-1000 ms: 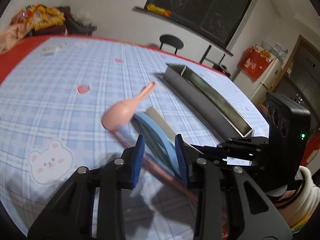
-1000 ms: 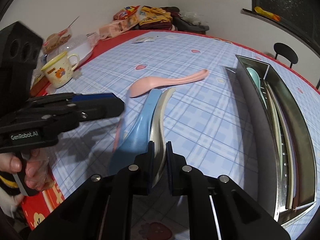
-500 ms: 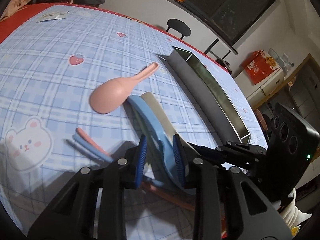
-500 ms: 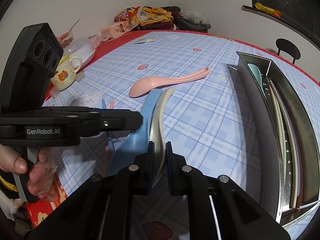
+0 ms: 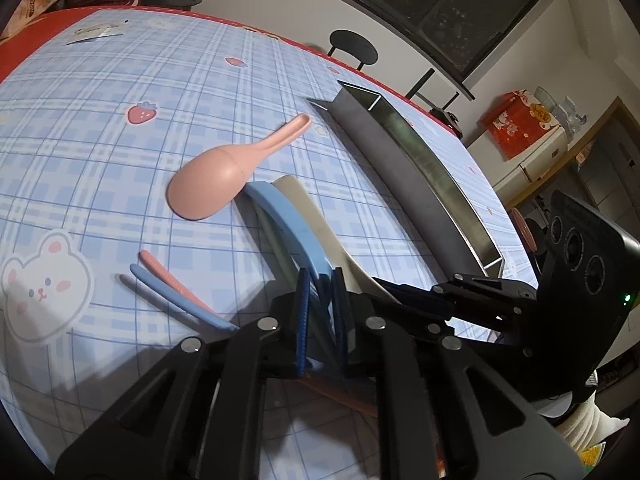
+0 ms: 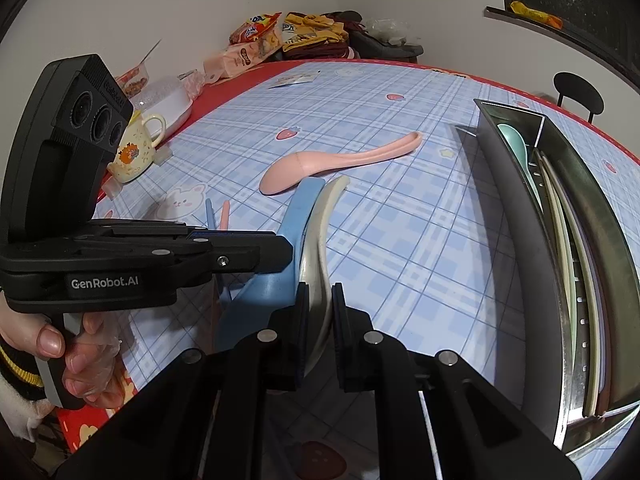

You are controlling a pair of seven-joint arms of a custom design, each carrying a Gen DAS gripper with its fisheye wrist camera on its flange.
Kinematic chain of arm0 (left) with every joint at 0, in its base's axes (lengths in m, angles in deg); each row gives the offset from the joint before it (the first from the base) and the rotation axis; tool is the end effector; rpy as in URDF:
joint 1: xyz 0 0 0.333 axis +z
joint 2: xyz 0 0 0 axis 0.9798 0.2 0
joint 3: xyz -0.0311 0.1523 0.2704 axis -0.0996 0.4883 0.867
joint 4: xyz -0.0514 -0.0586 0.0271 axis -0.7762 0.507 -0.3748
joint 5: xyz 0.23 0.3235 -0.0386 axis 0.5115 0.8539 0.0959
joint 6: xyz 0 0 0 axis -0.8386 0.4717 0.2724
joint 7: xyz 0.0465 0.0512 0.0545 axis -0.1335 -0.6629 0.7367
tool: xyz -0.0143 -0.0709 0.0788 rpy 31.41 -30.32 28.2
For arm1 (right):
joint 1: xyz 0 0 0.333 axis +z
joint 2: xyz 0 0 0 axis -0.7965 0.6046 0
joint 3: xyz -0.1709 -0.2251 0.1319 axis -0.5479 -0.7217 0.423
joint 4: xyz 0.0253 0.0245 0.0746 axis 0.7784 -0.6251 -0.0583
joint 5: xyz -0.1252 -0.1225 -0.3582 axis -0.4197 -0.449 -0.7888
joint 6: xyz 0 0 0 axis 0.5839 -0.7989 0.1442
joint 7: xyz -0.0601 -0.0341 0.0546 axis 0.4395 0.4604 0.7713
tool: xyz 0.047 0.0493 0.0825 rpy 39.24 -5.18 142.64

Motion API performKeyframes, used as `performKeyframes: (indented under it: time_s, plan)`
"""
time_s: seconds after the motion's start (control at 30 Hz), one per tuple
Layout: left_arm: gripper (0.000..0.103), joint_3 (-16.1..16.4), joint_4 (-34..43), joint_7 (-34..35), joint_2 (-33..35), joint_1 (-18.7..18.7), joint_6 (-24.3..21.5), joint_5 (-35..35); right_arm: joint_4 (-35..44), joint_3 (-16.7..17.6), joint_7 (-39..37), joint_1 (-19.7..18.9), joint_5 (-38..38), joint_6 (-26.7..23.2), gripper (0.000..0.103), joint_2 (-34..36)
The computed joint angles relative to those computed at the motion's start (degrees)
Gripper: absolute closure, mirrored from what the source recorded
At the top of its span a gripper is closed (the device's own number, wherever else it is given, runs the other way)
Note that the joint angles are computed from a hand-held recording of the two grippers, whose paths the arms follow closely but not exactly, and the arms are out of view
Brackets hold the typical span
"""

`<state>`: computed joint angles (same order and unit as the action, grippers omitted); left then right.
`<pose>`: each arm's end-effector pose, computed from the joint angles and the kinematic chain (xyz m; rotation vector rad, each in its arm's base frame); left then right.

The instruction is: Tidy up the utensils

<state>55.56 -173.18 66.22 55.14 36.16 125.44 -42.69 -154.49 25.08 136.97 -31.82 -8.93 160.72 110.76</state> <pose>0.5522 -0.3956 0.3526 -2.1316 1.8185 -1.1868 0.6404 0.4578 0.3387 -2.2190 0.9296 -0.1281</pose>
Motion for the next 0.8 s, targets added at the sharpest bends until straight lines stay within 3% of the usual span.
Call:
performKeyframes:
  time_s: [0.03,0.1,0.13,0.33,0.43,0.57,0.73,0.8]
  plan:
    - [0.085,-2.0,-0.1,0.3,0.0,1.8,0.5,0.3,0.0,0.0,0.0,0.0,0.0,0.0,0.092,0.0]
    - [0.085,-9.0,-0.3,4.3,0.4,7.7,2.6,-2.1,0.0,0.1,-0.1,0.0,0.1,0.0,0.092,0.1]
    - [0.085,-10.0,-0.2,5.4,0.6,8.5,2.9,-2.7,0.1,0.1,-0.1,0.0,0.1,-0.1,0.092,0.1]
    - [0.089,-10.5,0.0,8.6,1.0,8.3,3.9,-7.0,0.0,0.0,0.0,0.1,0.1,0.1,0.092,0.0]
    - [0.089,-8.8,0.3,9.8,1.0,6.4,3.7,-8.0,0.1,0.1,0.0,0.0,0.2,0.0,0.092,0.1]
    - [0.089,-11.7,0.7,11.8,1.5,9.0,4.0,-9.5,-0.1,-0.2,0.1,0.2,0.0,0.2,0.092,0.0]
    - [0.089,-6.7,1.0,11.3,1.5,4.2,3.4,-10.1,-0.1,0.0,0.1,0.1,-0.1,0.2,0.092,0.0]
    - [0.089,-2.3,1.0,9.9,1.5,0.0,3.3,-9.9,-0.4,0.0,0.2,0.1,0.0,0.4,0.092,-0.2]
